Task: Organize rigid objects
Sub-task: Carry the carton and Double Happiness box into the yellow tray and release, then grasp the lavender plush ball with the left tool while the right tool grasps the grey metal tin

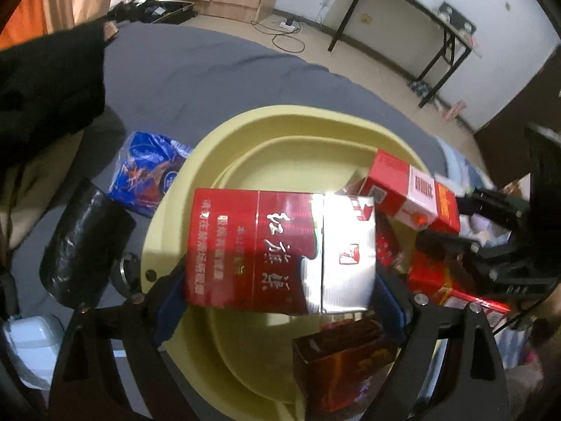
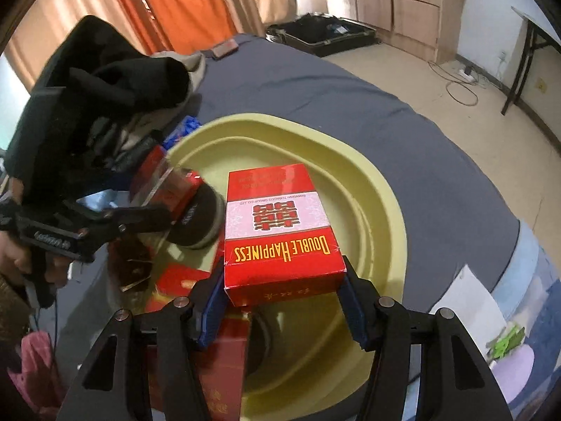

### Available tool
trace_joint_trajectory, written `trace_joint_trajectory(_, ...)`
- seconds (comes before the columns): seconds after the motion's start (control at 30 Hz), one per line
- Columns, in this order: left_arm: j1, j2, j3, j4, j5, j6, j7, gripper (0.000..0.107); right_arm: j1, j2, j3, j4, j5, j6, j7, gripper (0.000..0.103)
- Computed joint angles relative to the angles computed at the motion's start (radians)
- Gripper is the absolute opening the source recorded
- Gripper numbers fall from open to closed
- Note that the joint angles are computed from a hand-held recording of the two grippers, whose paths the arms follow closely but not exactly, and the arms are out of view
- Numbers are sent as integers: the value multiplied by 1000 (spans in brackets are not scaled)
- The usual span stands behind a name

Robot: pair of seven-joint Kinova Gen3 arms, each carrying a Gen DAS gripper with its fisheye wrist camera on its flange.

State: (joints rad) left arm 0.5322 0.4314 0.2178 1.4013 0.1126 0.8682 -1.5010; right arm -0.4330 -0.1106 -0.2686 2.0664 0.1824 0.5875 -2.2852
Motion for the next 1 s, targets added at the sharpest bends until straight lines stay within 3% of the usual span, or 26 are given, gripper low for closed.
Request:
trace_joint_trajectory(0.13, -28, -12, 58, 35, -38, -45, 13, 103, 7, 22, 20, 4, -27, -18, -5, 60)
trace_joint_trajectory(0.23, -56, -38, 70, 57, 7, -67, -2, 103, -16, 13, 37, 15, -32, -37, -31, 78)
trace_joint_trajectory(0.3, -89, -77, 77, 77, 61, -93, -21, 103, -13, -14, 17, 30, 9, -46, -99, 97)
trace_joint_trajectory(0.4, -55, -105, 48, 39, 51, -77, -18, 103, 82, -128, -88, 77, 50, -48, -221, 103)
trace_joint_trajectory(0.53, 62, -121, 3, -48, 29, -64, -13, 103, 125, -298, -150, 100, 96, 84, -340, 103)
trace_joint_trajectory(0.7, 256, -40, -25, -201, -79, -28, 72, 103, 318, -528, -258, 150, 34, 287, -192, 103)
trace_joint_trajectory(0.8, 370, 69, -24, -326, -147, 26, 117, 103, 359, -638, -267, 202, 20, 406, -155, 103)
trace_joint_trajectory(0.87, 447, 126, -42, -366, -187, 12, 113, 103, 317, -703, -245, 255, 26, 454, -202, 103)
trace_joint_trajectory(0.93, 533, 176, -86, -389, -266, -22, 120, 103, 308, -751, -213, 312, 4, 456, -206, 103)
trace_joint_trajectory(1.0, 560, 245, -79, -453, -298, 8, 169, 103, 317, -789, -191, 373, -12, 439, -187, 103)
